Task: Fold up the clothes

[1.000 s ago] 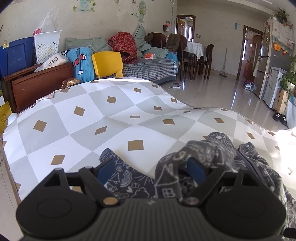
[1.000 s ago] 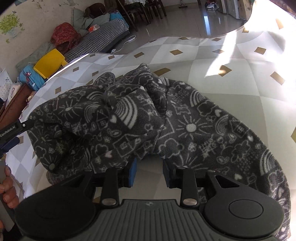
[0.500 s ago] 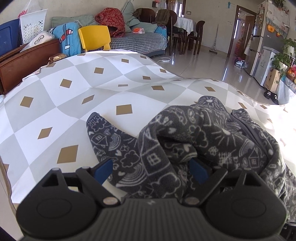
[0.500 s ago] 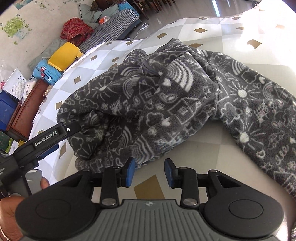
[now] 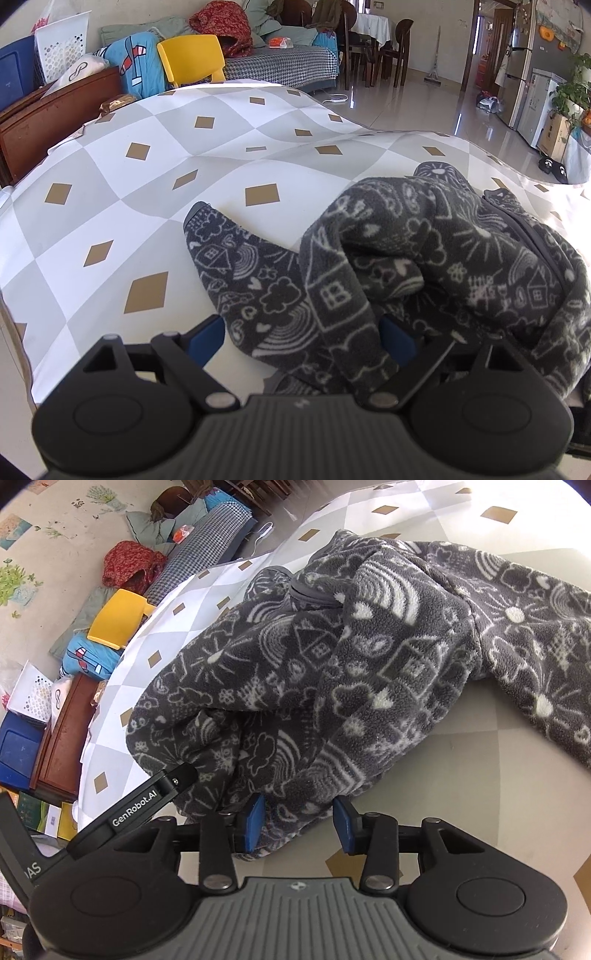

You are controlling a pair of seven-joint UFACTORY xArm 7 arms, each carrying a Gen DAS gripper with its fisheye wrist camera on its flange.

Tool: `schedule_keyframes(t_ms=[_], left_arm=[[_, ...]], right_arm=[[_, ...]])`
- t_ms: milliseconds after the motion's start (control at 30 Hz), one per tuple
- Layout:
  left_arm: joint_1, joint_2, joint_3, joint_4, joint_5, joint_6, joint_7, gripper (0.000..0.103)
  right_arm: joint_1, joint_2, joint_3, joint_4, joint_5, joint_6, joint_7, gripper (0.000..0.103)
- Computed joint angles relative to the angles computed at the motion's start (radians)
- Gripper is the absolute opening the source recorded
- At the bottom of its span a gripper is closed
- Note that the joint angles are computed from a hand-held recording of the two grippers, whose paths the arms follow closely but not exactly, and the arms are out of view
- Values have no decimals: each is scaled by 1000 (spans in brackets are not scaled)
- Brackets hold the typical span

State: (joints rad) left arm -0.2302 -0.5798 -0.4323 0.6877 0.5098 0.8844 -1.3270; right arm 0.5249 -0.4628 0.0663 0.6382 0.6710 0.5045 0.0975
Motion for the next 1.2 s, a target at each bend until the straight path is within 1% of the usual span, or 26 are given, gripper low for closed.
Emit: schedule_keyframes(t_ms=[33,167,267,333,367,400,467,567,667,800,933,1033,1133,1200], left_arm=[[-1,2,2,0,-2,1,2,90],[-10,11,11,-2,-17,2,15,91],[-16,23,15,-1,-24,3,27,91],[-19,28,18,-2,-28,1,30,91],[-21,30,20,-3,-31,0,32,91],[-22,30,21,-3,-32,0,31,91],[-21,30,22,-4,-34,4,28,92],[-15,29,21,-2,-32,18,17,93],[-7,32,21,3,-27,37,4,94],[0,41,17,11,-10,61,-14,94],[3,51,17,19,4,84,-38,94],[9,56,12,27,18,115,-69,94],[17,60,-5,40,58,159,-106,99],[28,73,-39,65,113,227,-142,101]], right_arm=[[-1,6,4,4,-1,3,12,40],[17,38,4,17,56,-14,32,41],[8,67,23,27,50,-37,60,41],[13,80,26,23,58,-65,56,41],[15,86,29,22,58,-79,57,38],[10,89,39,21,40,-88,67,35],[6,91,51,22,2,-99,75,23],[-6,81,70,22,-76,-107,95,15],[-20,53,80,9,-160,-102,117,13],[-36,3,73,-8,-246,-68,125,13],[-66,-45,85,-24,-339,-40,143,13],[-107,-79,103,-41,-412,-19,183,13],[-176,-108,135,-49,-508,13,253,13],[-207,-125,146,-55,-563,27,286,13]])
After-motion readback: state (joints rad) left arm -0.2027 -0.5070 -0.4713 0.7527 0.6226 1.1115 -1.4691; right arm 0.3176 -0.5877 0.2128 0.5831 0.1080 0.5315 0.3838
